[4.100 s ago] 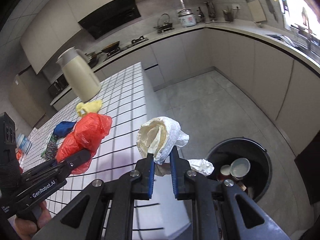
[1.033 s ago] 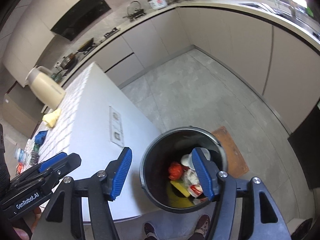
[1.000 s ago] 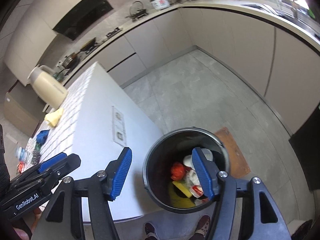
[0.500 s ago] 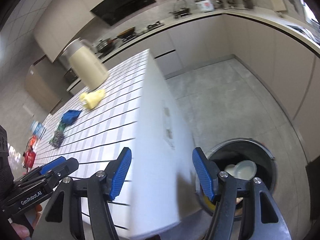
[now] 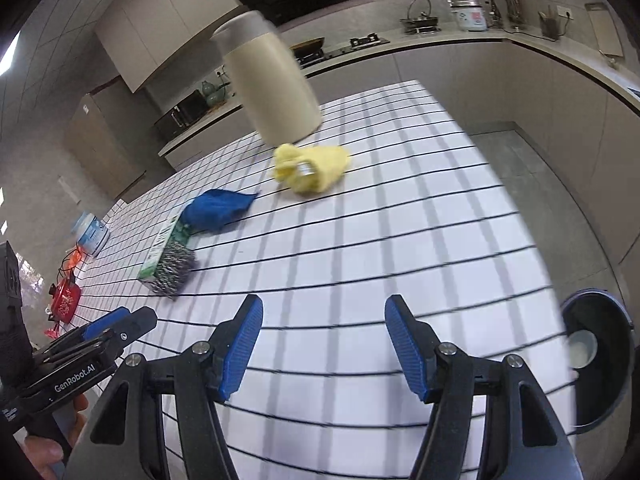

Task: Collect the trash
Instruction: 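Move both tools back over the table toward the green carton and steel wool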

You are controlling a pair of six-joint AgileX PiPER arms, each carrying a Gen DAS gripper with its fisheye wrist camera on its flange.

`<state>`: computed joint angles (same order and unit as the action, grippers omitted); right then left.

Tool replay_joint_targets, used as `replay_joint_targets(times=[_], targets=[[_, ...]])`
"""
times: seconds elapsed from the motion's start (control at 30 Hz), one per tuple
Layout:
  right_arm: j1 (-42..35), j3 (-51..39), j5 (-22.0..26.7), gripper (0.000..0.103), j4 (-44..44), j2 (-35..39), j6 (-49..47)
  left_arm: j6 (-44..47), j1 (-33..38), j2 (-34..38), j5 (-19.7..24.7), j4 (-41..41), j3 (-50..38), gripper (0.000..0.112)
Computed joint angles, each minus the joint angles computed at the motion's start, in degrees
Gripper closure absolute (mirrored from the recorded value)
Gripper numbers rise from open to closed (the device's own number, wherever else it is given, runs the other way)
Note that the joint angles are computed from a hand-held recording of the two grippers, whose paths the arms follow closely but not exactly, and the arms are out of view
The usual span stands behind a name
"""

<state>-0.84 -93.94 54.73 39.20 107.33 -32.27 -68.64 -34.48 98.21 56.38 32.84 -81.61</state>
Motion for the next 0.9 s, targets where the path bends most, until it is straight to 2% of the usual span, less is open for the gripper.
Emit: replay_joint_targets(times=[0.07, 0.17, 0.37, 0.9], targets=[[5.37, 0.34, -2.9, 0.037, -2.33, 0.14, 4.2, 1.38, 3.31, -2.88, -2.41, -0.12, 4.52, 0.053], [11.76, -1.32, -4.77, 0.037, -5.66, 1.26, 9.52, 3.41, 7.61, -6.07, -5.21, -1.19, 9.07, 0.053], [20.12, -7.91, -4.77, 0.037, -10.48, 5.54, 15.86, 5.84, 13.94, -8.35, -9.2, -1.83, 13.28, 0.053], [27.65, -25.35, -0.46, 0.037, -17.04, 17.3, 25.6, 17.38, 22.18, -7.22, -15.69, -8.08, 13.75, 0.053]])
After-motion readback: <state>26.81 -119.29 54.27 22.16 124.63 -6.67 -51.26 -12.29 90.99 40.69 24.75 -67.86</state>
